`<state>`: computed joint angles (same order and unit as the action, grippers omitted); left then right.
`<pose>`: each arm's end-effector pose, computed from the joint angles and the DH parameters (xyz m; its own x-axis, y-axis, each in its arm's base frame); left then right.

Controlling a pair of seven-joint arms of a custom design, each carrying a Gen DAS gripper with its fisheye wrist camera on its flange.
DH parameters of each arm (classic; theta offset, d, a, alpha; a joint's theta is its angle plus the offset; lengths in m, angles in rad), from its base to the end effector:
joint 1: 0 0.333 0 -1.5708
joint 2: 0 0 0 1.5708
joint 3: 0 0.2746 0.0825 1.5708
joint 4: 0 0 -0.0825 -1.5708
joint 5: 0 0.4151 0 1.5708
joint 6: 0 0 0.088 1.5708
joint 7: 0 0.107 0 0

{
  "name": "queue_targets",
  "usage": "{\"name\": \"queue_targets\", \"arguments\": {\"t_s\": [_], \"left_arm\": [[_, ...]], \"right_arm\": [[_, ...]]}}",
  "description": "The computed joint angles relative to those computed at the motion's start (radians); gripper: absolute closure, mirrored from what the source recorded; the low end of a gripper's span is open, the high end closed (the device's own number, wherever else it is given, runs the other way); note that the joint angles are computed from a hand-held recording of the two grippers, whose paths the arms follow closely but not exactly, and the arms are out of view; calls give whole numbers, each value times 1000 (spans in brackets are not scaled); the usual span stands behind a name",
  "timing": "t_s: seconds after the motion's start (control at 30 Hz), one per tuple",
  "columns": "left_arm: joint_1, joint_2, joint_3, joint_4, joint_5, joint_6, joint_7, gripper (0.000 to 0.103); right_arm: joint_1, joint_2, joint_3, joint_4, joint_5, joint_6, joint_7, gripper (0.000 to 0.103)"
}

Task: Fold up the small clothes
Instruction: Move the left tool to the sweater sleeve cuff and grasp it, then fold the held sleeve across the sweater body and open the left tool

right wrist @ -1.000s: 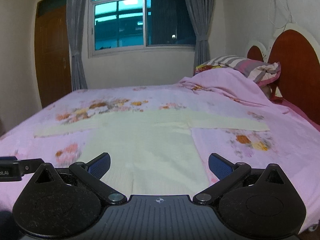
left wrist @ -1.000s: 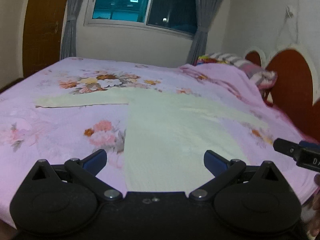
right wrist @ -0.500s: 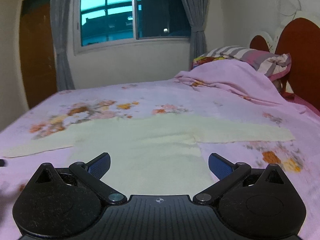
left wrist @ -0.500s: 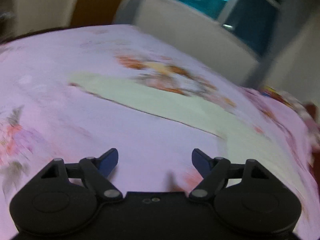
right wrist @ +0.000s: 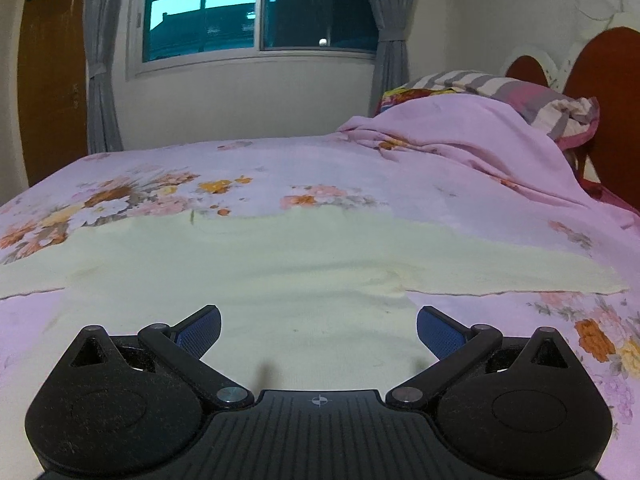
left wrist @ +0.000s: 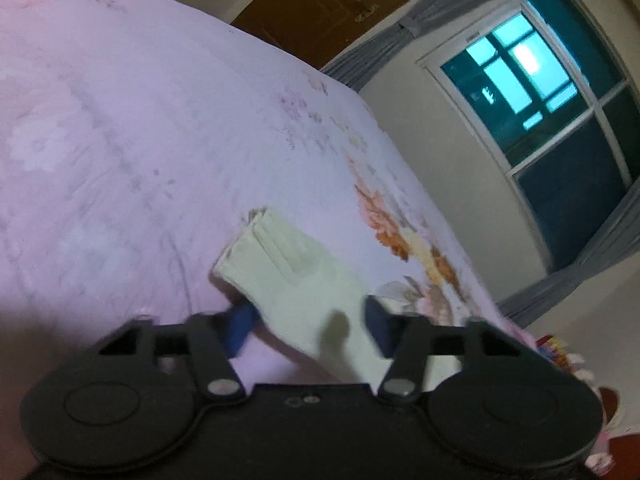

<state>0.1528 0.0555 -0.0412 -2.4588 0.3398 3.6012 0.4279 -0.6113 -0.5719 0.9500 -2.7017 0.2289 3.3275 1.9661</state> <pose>0.5392 0.0181 0.3389 0.3455 -0.6268 0.6984 -0.3368 -0.7774 -0.5312 0.4544 0.1267 0.4042 -0.1057 -0.9927 -0.0583 -0.4745 0.1019 -0.8744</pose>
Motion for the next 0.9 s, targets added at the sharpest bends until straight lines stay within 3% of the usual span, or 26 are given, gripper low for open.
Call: {"name": "queue_targets", "arguments": {"t_s": [0.03, 0.07, 0.1, 0.17, 0.23, 0.3, 0.43, 0.53, 0.6, 0.67, 0.77, 0.83, 0.9], "left_arm": [[16, 14, -2, 17, 47, -10, -44, 94], [64, 33, -22, 42, 141, -29, -135, 101], [80, 45, -28, 47, 165, -5, -166, 101], [23, 20, -10, 39, 40, -9, -18, 102], [39, -7, -68, 37, -39, 29, 104, 102], [13, -26, -90, 66, -55, 49, 153, 102], [-64, 6, -158, 213, -105, 0, 250, 102], [-211, 105, -173, 390, -273, -80, 463, 102], [-386, 190, -105, 523, -402, -139, 631, 102], [-502, 296, -45, 675, -355, -201, 615, 102], [-684, 451, 41, 885, -408, -303, 679, 102], [-765, 561, 84, 1035, -373, -394, 677, 102], [-786, 643, 80, 1138, -218, -459, 577, 102]], "right_arm": [[11, 2, -16, -7, 1, 0, -1, 0], [30, -3, -37, -16, 2, -3, -3, 0], [51, -7, -63, -28, 3, -4, -7, 0], [91, -30, -115, -56, 5, -8, -18, 0], [129, -64, -168, -91, 9, -11, -29, 0], [148, -95, -207, -122, 12, -11, -40, 0], [200, -138, -314, -177, 20, -26, -66, 0], [246, -155, -430, -215, 12, -35, -106, 0], [273, -164, -505, -237, 9, -36, -138, 0], [308, -171, -589, -258, 7, -36, -179, 0], [339, -171, -677, -282, 13, -26, -237, 0], [355, -176, -733, -301, 26, -20, -272, 0], [360, -175, -775, -315, 44, -11, -298, 0]]}}
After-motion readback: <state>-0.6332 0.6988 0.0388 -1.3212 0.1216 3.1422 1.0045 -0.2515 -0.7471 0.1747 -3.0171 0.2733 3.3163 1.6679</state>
